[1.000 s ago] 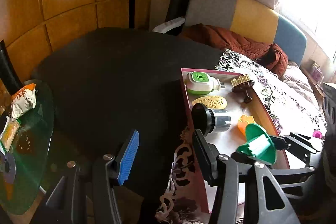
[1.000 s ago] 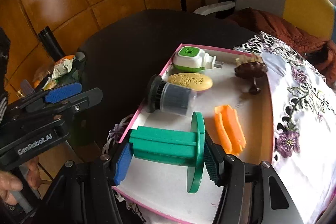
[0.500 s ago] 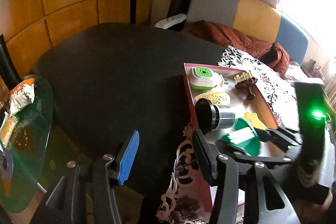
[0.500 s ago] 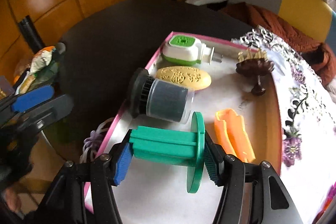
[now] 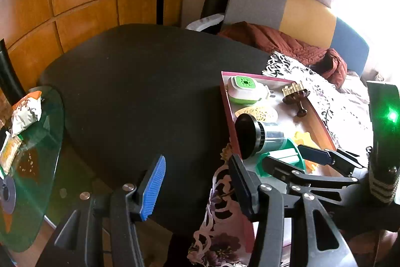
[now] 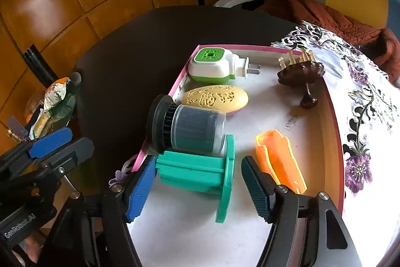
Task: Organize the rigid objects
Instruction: 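Lower the green spool into the tray beside the cylinder and open the right tool, then move both tools back toward the magenta cup and orange blocks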
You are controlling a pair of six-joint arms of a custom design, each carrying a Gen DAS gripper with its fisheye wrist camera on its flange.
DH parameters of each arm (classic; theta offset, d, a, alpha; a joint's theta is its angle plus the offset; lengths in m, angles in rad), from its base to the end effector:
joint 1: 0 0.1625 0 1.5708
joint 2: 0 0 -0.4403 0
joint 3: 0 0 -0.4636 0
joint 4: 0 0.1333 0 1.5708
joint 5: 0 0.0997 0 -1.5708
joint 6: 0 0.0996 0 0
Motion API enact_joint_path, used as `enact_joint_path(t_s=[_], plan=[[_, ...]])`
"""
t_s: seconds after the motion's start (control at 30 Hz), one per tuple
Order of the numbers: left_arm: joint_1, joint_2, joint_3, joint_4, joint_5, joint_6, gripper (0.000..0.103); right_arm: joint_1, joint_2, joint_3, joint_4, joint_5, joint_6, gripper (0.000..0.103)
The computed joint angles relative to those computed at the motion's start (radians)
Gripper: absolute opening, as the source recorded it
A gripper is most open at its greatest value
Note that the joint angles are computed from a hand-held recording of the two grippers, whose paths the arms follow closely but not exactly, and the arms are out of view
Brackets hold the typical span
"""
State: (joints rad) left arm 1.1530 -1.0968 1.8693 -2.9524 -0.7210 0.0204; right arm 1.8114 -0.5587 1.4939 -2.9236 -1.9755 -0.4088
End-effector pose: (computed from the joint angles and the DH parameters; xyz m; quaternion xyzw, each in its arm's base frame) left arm -0.0745 -0.6807 0.2338 0.0683 0.8752 -0.3455 0.3316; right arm 0.2765 -0.7320 -0.0204 0.2662 -0.9215 0.1858 0.2130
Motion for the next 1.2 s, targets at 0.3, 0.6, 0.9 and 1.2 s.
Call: enact_joint_path(t_s=[0.3, 0.6, 0.9, 1.2], plan=[[-0.012, -0.002, 0.007, -0.017, 0.008, 0.011, 0.054, -0.001, -0.049, 0.045, -0.034, 0.046, 0.034, 0.084], [-0.032, 0.010, 0.008, -0.026, -0.012, 0.065, 0.054, -0.012, -0.115, 0.105, -0.127, -0.003, 0.053, 0.085], [-0.053, 0.027, 0.004, -0.011, -0.038, 0.105, 0.055, -0.042, -0.201, 0.175, -0.208, -0.080, 0.046, 0.088], [-0.075, 0.051, -0.006, -0.002, -0.066, 0.153, 0.055, -0.088, -0.297, 0.232, -0.287, -0.152, 0.062, 0.088]])
